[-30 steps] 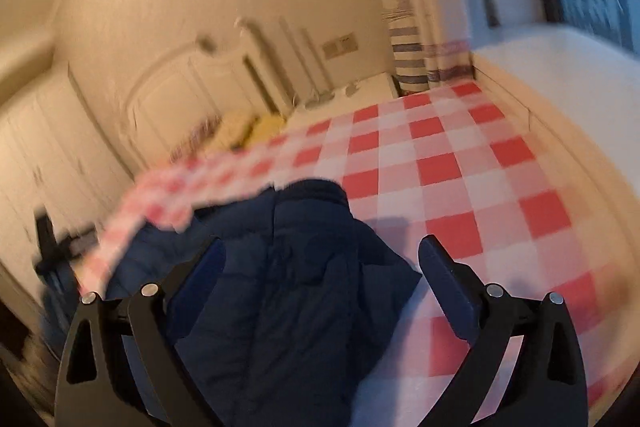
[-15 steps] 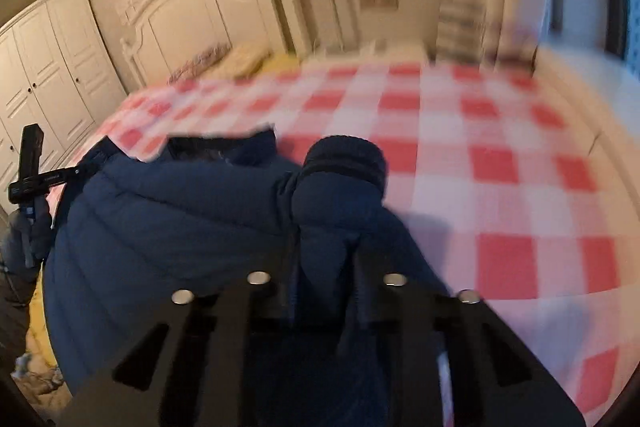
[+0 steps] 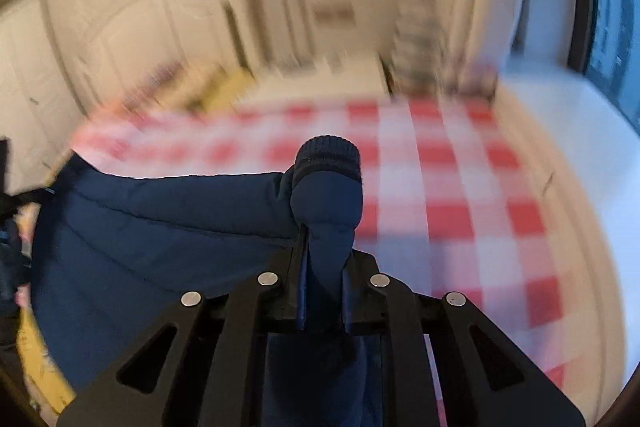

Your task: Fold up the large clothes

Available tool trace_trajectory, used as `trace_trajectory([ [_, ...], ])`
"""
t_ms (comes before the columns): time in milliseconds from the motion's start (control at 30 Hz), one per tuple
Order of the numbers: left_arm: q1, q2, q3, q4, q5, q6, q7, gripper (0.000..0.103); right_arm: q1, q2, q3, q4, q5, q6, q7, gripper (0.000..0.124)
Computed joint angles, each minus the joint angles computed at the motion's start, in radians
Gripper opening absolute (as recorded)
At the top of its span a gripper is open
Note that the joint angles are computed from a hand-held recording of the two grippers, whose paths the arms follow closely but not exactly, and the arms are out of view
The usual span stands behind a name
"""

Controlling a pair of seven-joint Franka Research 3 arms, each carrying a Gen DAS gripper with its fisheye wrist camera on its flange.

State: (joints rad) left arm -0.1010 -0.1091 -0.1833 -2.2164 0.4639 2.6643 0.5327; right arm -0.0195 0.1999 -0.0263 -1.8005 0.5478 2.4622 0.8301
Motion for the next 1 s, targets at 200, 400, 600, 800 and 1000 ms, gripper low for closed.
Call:
trace_trajectory([
  [200, -0.001, 0.064, 0.000, -0.016, 0.136, -0.006, -0.137, 0.036, -0.033, 0.049, 0.022, -0.037, 0.132, 0.023, -0.056, 0.016],
  [400, -0.005, 0.046, -0.012, -0.019, 0.269, -0.077, -0.316, 0.057, -0.054, 0.059, 0.024, -0.031, 0.214, -0.001, -0.065, 0.020],
  [600, 0.013, -0.052, -0.035, -0.068, 0.435, -0.133, -0.569, 0.073, -0.090, 0.084, 0.000, 0.075, 0.201, -0.195, 0.050, 0.025],
  [800, 0.004, -0.135, -0.102, -0.019, 0.616, -0.199, -0.664, 0.100, -0.028, -0.144, 0.022, -0.076, 0.291, 0.046, -0.086, 0.026],
  [1000, -0.086, -0.005, -0.162, 0.177, 0.711, -0.282, -0.532, 0.101, 0.140, -0.282, 0.050, -0.224, 0.452, 0.365, -0.342, 0.099],
])
